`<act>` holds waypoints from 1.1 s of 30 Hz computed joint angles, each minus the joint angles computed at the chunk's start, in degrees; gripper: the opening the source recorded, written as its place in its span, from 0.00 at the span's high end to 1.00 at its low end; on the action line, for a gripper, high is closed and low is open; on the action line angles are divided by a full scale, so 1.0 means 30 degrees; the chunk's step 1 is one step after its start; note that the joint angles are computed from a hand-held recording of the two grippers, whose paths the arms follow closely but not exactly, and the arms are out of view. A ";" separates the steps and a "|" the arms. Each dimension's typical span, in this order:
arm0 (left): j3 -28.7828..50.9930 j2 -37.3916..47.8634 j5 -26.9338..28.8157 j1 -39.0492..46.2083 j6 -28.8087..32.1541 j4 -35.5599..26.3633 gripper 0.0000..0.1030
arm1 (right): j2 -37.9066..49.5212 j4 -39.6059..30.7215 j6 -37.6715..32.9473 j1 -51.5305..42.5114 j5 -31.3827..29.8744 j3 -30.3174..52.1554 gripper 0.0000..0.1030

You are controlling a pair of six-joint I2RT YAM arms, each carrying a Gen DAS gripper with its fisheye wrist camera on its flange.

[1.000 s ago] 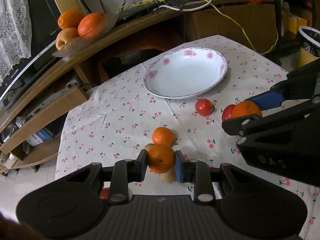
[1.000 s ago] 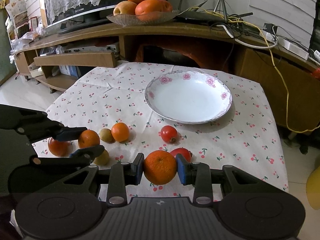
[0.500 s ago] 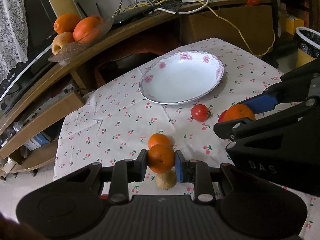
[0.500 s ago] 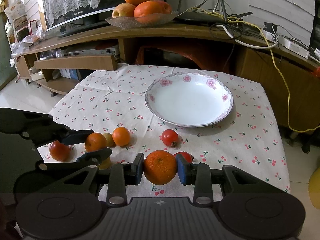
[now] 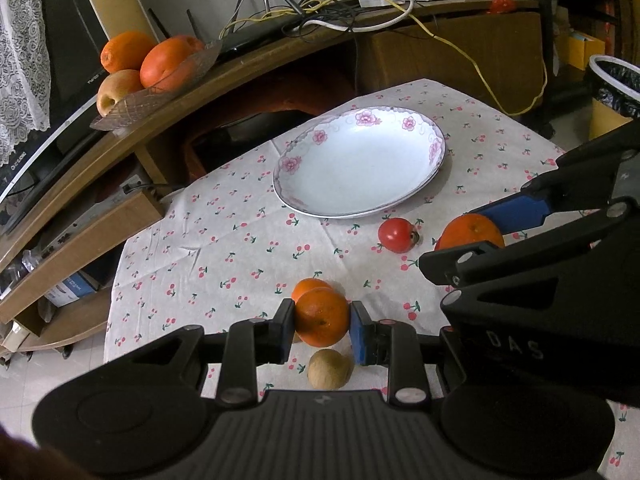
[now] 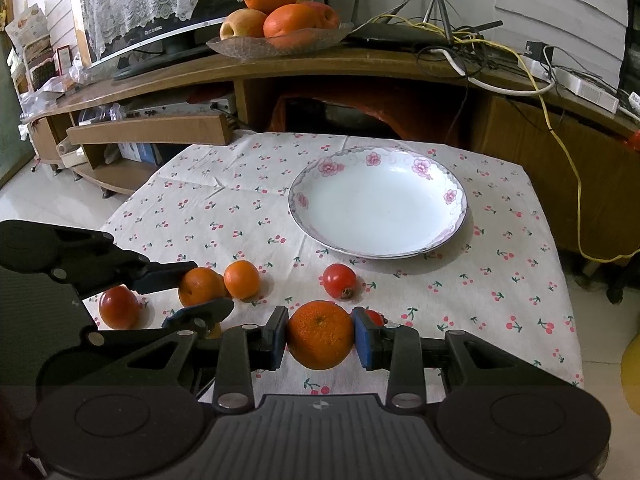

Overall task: Organize fruits
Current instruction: 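Carry both held oranges over the white bowl with both tools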

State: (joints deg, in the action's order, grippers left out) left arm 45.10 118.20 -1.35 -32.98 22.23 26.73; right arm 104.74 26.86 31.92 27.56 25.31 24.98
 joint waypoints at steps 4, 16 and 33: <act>0.0096 0.0105 0.0119 0.0045 -0.0037 -0.0011 0.67 | 0.0006 0.0066 0.0032 -0.0116 -0.0121 0.0018 0.67; 0.1323 0.0231 0.1169 0.0833 -0.0679 -0.1089 0.67 | -0.0735 0.0234 -0.0299 -0.1305 -0.0558 -0.0260 0.67; 0.7798 0.3792 0.1966 0.0205 -0.0505 -0.3480 0.67 | 0.2125 0.0928 -0.4513 -0.6112 -0.2788 0.2763 0.67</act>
State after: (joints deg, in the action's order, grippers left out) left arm 68.49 129.58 4.55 -32.37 20.72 16.29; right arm 111.11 29.65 18.38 9.22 16.95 33.27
